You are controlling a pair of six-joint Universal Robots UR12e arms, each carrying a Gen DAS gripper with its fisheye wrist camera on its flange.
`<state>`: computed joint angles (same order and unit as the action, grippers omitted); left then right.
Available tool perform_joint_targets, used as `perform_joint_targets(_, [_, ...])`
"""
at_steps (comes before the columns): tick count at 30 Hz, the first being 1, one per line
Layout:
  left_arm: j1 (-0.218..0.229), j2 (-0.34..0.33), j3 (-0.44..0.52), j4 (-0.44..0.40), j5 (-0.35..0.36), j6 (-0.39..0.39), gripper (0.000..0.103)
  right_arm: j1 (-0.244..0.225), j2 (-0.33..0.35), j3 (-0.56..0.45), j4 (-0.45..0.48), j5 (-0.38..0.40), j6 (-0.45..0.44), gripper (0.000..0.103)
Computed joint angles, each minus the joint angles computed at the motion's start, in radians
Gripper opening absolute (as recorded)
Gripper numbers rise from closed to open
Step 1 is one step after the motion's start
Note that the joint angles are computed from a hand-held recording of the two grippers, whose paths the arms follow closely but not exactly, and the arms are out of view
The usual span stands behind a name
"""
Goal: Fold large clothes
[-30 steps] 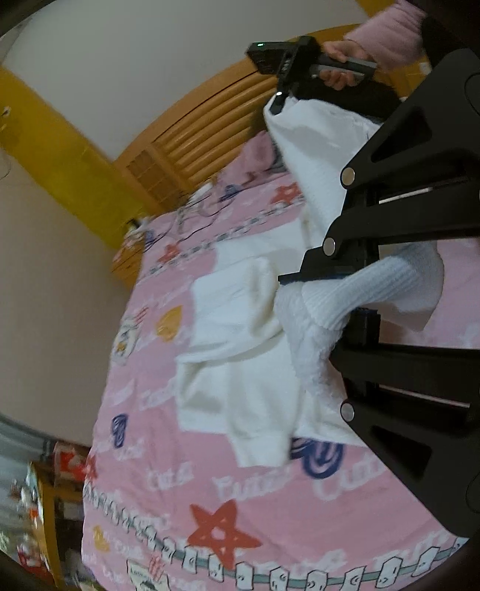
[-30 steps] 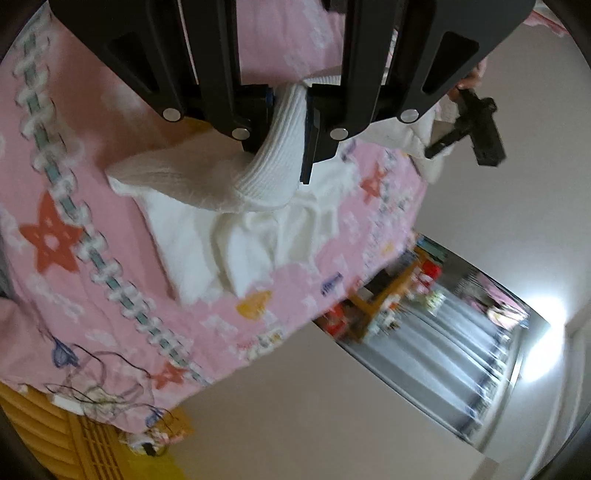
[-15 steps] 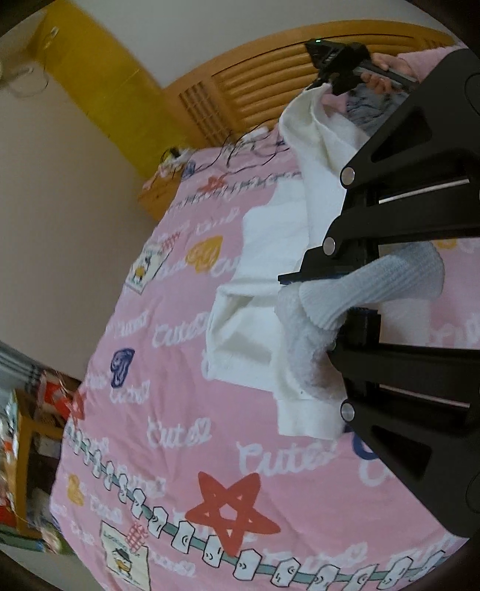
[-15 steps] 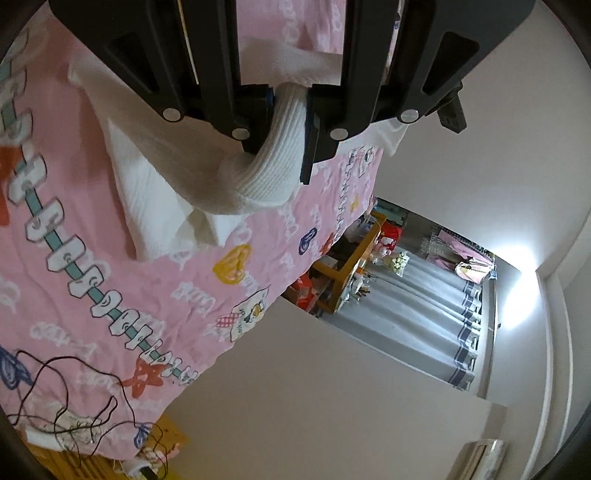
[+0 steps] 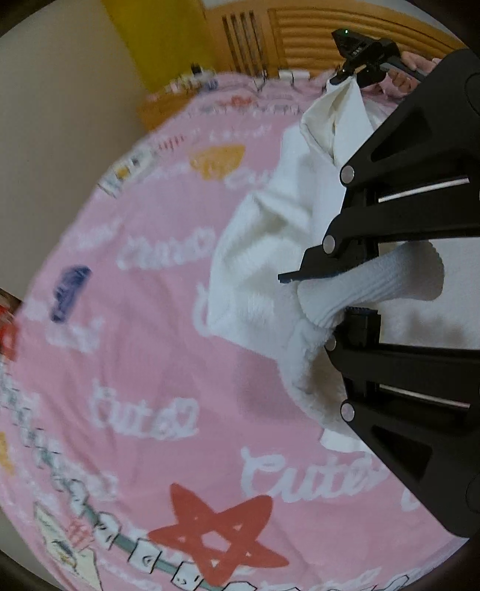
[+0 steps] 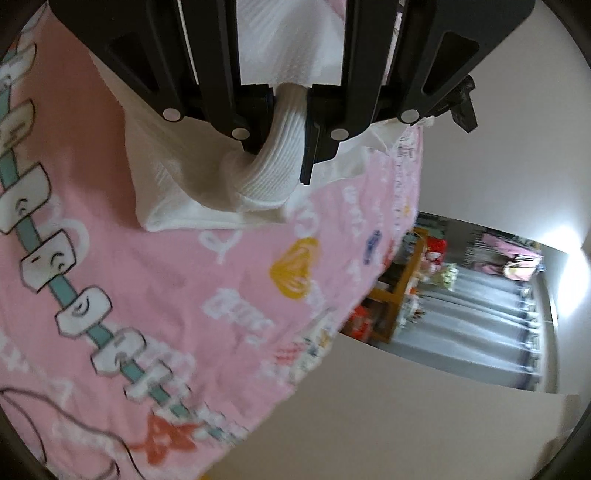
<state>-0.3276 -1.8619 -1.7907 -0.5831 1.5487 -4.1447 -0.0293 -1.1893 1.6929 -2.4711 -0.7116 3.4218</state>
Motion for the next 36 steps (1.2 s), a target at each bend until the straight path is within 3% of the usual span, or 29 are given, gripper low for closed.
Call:
perform_joint_targets(4, [0.039,-0.027,-0.006,0.000,-0.093,-0.048,0.013,-0.005,0.045,-0.017,0.010,0.034,0.021,0.012])
perform_joint_targets(6, [0.064,-0.027,-0.042,0.084,-0.158,-0.130,0.014,-0.007,0.060,-0.017,-0.003,0.056,0.047,0.014])
perform_joint_targets(9, [0.097,-0.026,-0.072,0.135,-0.269,-0.182,0.018,-0.015,0.082,-0.021,0.012,0.120,0.062,0.025])
perform_joint_targets(10, [0.107,-0.025,-0.074,0.133,-0.307,-0.171,0.028,-0.017,0.086,-0.020,0.000,0.129,0.076,0.030])
perform_joint_targets(11, [0.117,-0.020,-0.074,0.113,-0.343,-0.155,0.053,-0.022,0.090,-0.020,-0.010,0.146,0.085,0.036])
perform_joint_targets(12, [0.125,-0.010,-0.071,0.081,-0.353,-0.136,0.069,-0.026,0.092,-0.020,-0.020,0.156,0.092,0.039])
perform_joint_targets(13, [0.131,-0.002,-0.071,0.066,-0.361,-0.126,0.082,-0.030,0.093,-0.020,-0.039,0.161,0.108,0.050])
perform_joint_targets(14, [0.142,0.010,-0.078,0.059,-0.381,-0.124,0.082,-0.033,0.094,-0.014,-0.093,0.154,0.149,0.061])
perform_joint_targets(15, [0.148,0.019,-0.083,0.057,-0.388,-0.126,0.082,-0.036,0.089,-0.007,-0.149,0.128,0.191,0.067])
perform_joint_targets(16, [0.153,0.036,-0.086,0.048,-0.368,-0.125,0.082,-0.039,0.082,-0.003,-0.181,0.103,0.212,0.076])
perform_joint_targets(18, [0.147,0.061,-0.091,0.058,-0.303,-0.129,0.083,-0.046,0.069,0.013,-0.263,0.082,0.240,0.075])
perform_joint_targets(19, [0.147,0.063,-0.101,0.097,-0.316,-0.154,0.085,-0.047,0.064,0.018,-0.280,0.091,0.234,0.070])
perform_joint_targets(21, [0.139,0.055,-0.117,0.177,-0.368,-0.193,0.085,-0.045,0.049,0.028,-0.247,0.124,0.177,0.060])
perform_joint_targets(25, [0.072,0.015,-0.090,0.162,-0.455,-0.118,0.085,-0.016,0.001,0.052,-0.017,0.195,-0.073,0.059])
perform_joint_targets(27, [0.029,-0.011,-0.090,0.212,-0.484,-0.131,0.085,0.000,-0.024,0.069,0.072,0.212,-0.176,0.059])
perform_joint_targets(29, [-0.004,-0.034,-0.077,0.214,-0.511,-0.104,0.085,0.009,-0.043,0.082,0.134,0.228,-0.248,0.059])
perform_joint_targets(30, [-0.024,-0.051,-0.061,0.201,-0.521,-0.053,0.085,0.011,-0.052,0.087,0.151,0.229,-0.270,0.059])
perform_joint_targets(32, [-0.055,-0.072,-0.012,0.090,-0.455,0.055,0.085,0.016,-0.065,0.092,0.187,0.228,-0.325,0.059])
perform_joint_targets(33, [-0.072,-0.089,0.024,0.023,-0.378,0.113,0.085,0.017,-0.070,0.093,0.199,0.230,-0.342,0.059])
perform_joint_targets(36, [-0.072,-0.117,0.064,0.008,-0.265,0.101,0.085,0.017,-0.082,0.097,0.219,0.229,-0.376,0.059])
